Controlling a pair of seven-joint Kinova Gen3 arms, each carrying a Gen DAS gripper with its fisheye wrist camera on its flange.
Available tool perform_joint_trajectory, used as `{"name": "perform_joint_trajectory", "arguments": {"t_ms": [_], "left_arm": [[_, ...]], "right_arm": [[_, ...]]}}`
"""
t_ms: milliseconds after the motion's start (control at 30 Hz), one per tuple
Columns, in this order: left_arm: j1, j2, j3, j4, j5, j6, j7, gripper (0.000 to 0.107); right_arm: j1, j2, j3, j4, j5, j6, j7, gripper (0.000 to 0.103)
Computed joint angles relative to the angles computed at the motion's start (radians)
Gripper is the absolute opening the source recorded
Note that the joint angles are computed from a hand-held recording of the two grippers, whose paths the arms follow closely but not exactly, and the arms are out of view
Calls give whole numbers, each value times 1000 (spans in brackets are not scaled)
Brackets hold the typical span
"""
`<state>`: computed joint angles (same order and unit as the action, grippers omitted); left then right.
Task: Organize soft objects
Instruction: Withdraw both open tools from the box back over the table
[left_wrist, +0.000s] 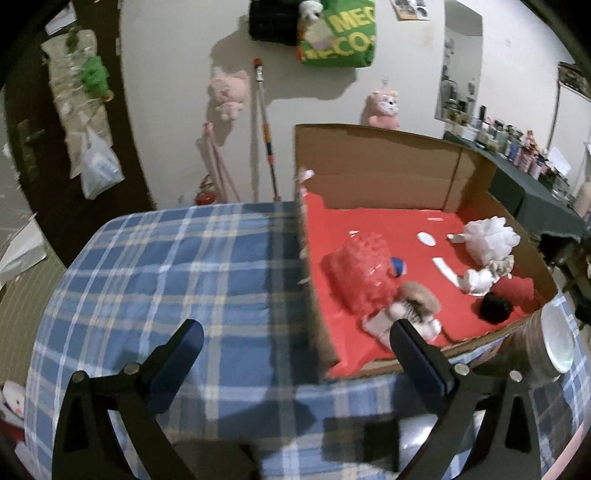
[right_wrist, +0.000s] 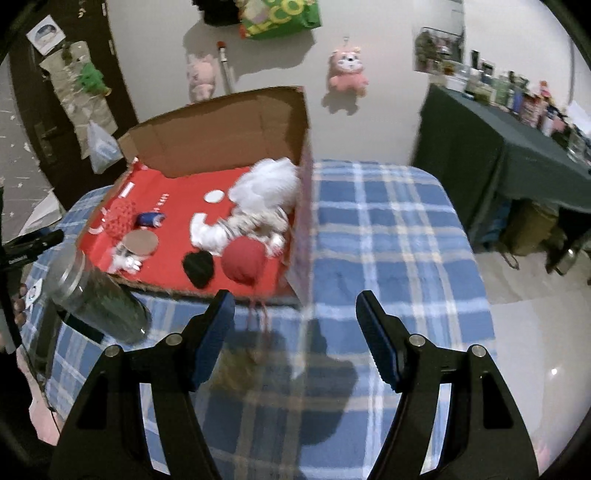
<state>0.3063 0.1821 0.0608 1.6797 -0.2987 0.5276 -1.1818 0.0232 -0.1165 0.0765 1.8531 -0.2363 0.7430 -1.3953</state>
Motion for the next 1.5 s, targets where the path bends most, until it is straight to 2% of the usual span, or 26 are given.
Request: {"name": "perform_joint_trajectory", "arguments": {"t_ms": [100, 300, 567, 767, 933, 1033, 1167, 1500], "left_arm": [[31, -38, -24, 60, -72, -21, 88, 103], [36, -125, 10, 184, -180, -45, 224, 103], [16, -203, 113, 290, -162, -66, 253, 103], [26, -223, 156, 316, -82, -99, 199, 103], [41, -226, 192, 323, -125, -108, 248, 103], [47, -223, 196, 322, -126, -109, 251, 103], [58, -217, 211, 320, -193, -95, 320, 103], [89, -200, 198, 329, -240, -114, 372, 103]], "right_arm": [[8, -29, -10, 42, 38, 2, -40, 68], [-19, -94, 1, 122, 11, 26, -33, 68], [-90, -196, -18, 215, -51, 12, -42, 68], [-134, -239, -67, 243, -29, -29, -112, 68], [-160, -267, -85, 245, 0, -51, -160, 69], [-174, -280, -87, 248, 10, -64, -176, 75], [-190, -288, -77, 252, 16, -74, -189, 75], [-203, -280, -76, 264, 25, -88, -206, 76]]}}
